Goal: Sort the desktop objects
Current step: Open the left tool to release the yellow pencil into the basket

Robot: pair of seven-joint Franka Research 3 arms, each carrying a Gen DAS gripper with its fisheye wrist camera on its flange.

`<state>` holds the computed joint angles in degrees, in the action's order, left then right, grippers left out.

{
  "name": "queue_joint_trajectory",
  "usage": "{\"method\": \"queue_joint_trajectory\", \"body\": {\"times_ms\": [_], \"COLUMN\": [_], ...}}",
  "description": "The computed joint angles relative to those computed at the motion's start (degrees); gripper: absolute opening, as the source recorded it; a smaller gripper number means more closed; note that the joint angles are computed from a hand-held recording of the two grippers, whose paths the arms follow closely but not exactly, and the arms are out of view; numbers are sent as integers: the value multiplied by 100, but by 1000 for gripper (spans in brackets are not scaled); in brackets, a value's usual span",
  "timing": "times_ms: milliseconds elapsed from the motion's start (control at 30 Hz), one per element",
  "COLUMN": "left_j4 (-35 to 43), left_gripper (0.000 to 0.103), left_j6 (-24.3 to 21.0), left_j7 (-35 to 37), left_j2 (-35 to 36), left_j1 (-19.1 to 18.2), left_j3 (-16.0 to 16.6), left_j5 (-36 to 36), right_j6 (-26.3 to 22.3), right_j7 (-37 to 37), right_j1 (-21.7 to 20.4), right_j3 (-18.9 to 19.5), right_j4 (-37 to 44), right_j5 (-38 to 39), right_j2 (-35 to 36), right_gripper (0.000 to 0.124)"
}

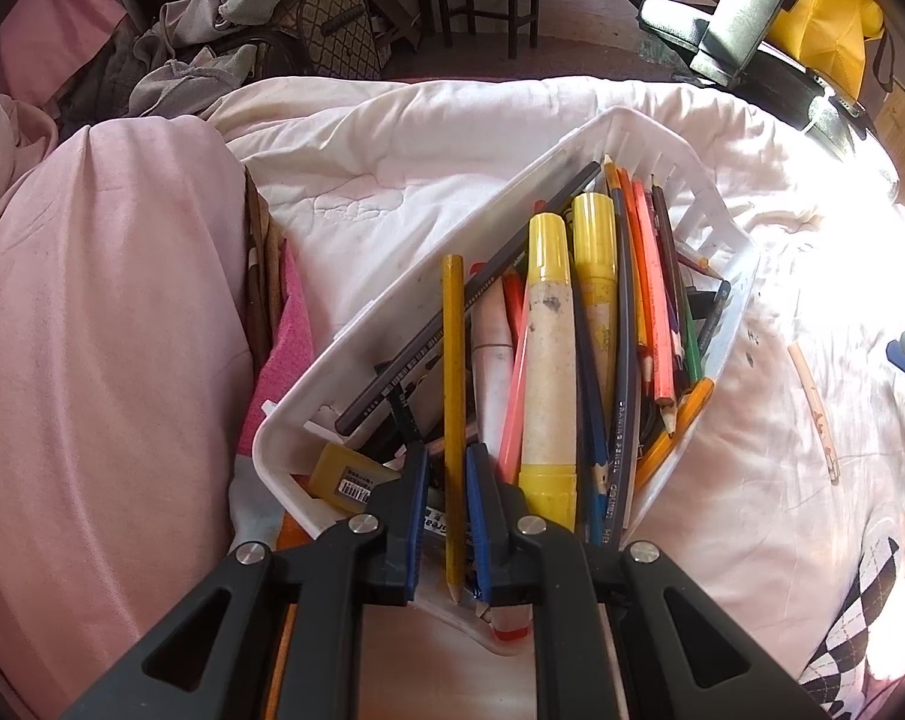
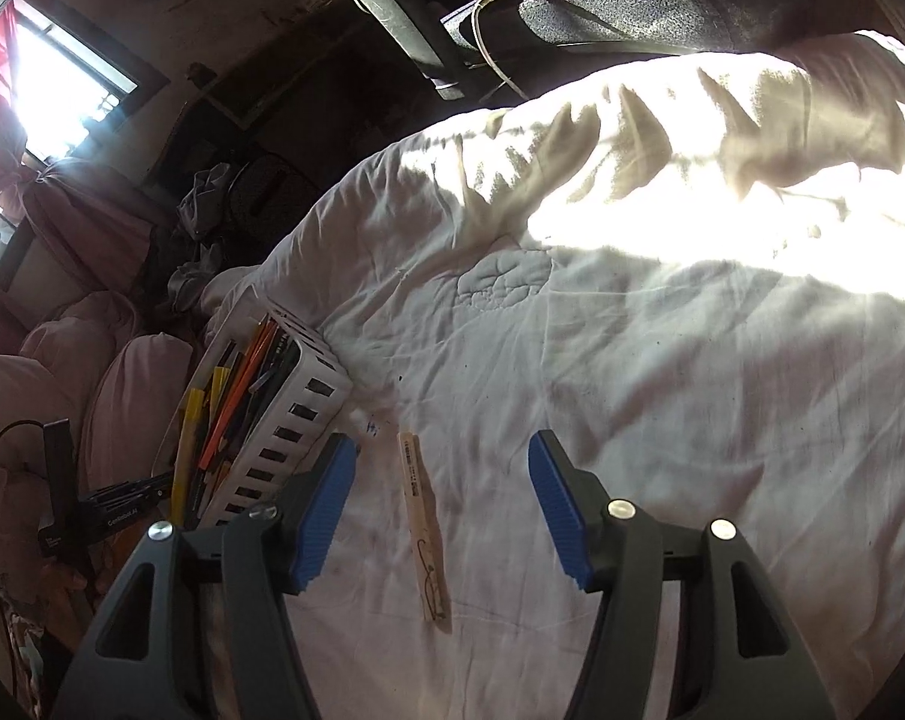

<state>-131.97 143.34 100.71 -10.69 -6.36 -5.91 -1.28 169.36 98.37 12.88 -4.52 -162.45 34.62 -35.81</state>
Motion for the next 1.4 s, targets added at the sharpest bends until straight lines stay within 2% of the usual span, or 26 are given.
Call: {"method": "queue_joint_trajectory", "body": {"times_ms": [467,1133,1300,1400], "left_j4": [-93,-218,-294,-346], "left_gripper": [13,14,20,20], "left_j6": [128,248,328,387], "left_j7": [79,-68,-61,-84], "left_j2": [-195,-292,-372,-420], "left_j1": [-36,-79,-135,-160], "left_j3": [57,-2,-21,-36], "left_j5": [-120,195,278,361], "right_j6": [-4,-151,-150,-165], "right_j7": [-217,-646,-760,-790], "right_j1": [169,404,428,403], "right_j3": [-53,-101,-64,-31], "right_j4": [56,194,219,231], "right_j5": [61,228,266,253], "right_j2": [61,215,246,251], "right_gripper": [65,67,71,71]}}
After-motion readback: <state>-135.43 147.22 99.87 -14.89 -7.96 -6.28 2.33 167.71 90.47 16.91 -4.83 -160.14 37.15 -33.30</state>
